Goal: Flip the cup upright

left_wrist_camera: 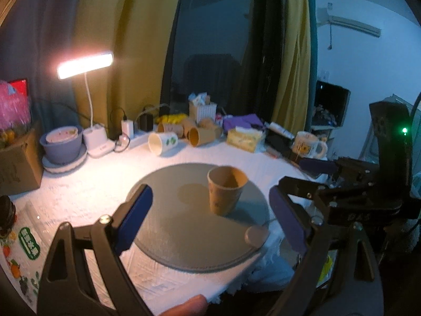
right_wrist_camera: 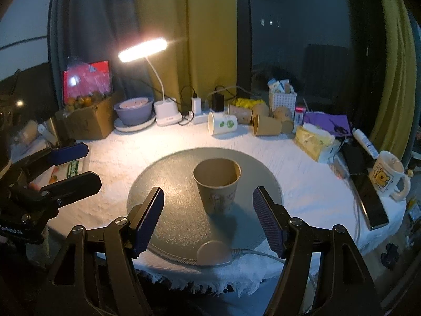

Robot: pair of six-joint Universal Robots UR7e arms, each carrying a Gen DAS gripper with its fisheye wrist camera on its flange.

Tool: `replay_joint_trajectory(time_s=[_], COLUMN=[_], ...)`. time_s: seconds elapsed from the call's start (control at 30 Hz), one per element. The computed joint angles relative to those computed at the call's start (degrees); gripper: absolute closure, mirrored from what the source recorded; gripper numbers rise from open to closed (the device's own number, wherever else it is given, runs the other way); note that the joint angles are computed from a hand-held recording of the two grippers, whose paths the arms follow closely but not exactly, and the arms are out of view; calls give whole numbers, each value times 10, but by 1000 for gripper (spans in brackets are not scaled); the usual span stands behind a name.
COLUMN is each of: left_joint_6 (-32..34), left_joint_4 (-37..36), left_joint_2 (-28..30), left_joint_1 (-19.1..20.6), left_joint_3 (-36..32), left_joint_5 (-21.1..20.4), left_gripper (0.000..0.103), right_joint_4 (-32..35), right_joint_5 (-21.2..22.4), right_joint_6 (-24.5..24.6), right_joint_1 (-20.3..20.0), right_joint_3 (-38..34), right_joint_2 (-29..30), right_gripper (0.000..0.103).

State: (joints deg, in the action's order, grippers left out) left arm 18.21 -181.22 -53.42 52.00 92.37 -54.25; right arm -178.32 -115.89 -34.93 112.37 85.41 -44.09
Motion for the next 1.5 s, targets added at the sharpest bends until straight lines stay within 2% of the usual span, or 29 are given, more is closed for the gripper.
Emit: replay_joint_trajectory(time_s=[0.33, 0.6, 0.8, 1.03, 1.5], left_joint_6=[30, 64, 64, 69, 56], left_joint_4=[-64, -119, -143, -152, -143], left_joint_2=[-10, -15, -19, -16, -15], left_joint_1=[-18, -33, -41, -44, -44], left_joint_3=[17, 31, 39, 38, 38], left_joint_5=[-5, -7, 0, 21, 29], left_gripper=[12, 12, 12, 12, 12], right_joint_4=[-58, -80, -93, -96, -87], right_joint_5=[-14, -8, -3, 2, -3], right_joint_6=[-23, -36, -43, -44, -36], right_joint_1=[19, 31, 39, 43, 45], right_joint_3=[20, 32, 41, 47, 44], right_joint_2=[-10, -22, -31, -38, -34], right_gripper=[30, 30, 30, 30, 30])
